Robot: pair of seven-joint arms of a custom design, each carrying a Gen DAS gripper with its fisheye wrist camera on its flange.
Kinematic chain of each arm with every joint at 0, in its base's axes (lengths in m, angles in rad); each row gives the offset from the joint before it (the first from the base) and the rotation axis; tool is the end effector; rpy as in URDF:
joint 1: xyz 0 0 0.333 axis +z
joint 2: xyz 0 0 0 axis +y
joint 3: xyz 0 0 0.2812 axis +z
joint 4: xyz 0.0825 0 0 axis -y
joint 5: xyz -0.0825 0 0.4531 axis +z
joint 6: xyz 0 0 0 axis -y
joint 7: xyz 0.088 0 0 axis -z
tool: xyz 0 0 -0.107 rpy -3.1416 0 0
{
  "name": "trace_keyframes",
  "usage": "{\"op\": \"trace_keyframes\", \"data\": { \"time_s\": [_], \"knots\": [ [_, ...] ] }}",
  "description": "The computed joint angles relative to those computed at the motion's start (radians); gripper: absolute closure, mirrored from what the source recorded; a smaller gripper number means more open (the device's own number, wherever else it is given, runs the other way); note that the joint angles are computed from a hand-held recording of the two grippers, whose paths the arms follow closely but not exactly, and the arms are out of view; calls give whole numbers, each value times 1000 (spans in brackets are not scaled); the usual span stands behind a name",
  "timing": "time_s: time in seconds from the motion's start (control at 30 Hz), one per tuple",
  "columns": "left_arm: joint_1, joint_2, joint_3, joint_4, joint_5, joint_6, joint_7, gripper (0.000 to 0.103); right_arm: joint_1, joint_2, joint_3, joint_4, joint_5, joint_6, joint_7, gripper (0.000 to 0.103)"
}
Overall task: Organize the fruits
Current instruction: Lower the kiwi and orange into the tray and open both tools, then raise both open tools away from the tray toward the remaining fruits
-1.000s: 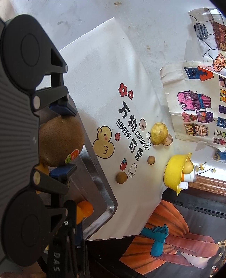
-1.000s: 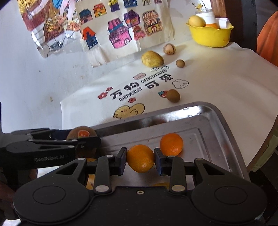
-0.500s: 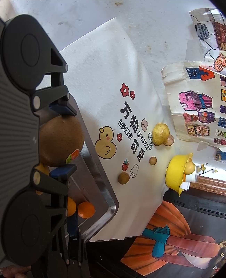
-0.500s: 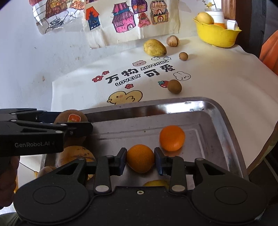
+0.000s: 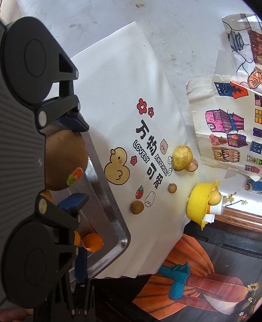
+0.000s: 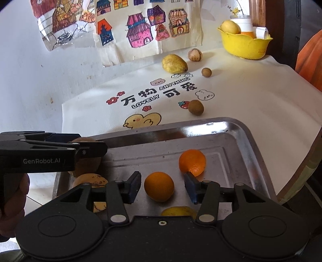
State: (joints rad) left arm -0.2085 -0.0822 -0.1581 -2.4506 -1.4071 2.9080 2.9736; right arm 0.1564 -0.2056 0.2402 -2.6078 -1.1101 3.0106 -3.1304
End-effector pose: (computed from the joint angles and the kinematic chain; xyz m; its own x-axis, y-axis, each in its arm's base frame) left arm 0.5153 -0.1324 0.2715 -0.4921 -0.8563 0.1569 -0.6905 0.2742 -0.6694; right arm 0.4313 0.2462 0.2750 -0.0497 -0.9856 -0.1617 -0.7728 0.1405 -0.6189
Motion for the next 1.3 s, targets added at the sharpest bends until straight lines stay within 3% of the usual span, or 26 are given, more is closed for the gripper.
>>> {"op": "trace_keyframes", "data": {
  "time_s": [0.2, 0.43, 0.63, 0.9, 1.3],
  "knots": [
    [0, -7, 1, 4, -38, 0, 29, 18, -27, -46, 21, -20, -60, 15, 71, 29],
    [-1, -23, 5, 6, -92, -4, 64, 4, -46, -78, 41, -38, -71, 17, 97, 19],
    [7, -28, 7, 10, -86, 0, 37, 1, -65, -119, 71, -53, -91, 9, 141, 3],
    [7, -47, 14, 6, -117, 9, 48, 1, -76, -194, 97, -89, -69, 1, 154, 1],
    [-1, -118, 23, -27, -177, 8, 99, 0, -143, -355, 215, -162, 39, 18, 137, 1]
  ]
}}
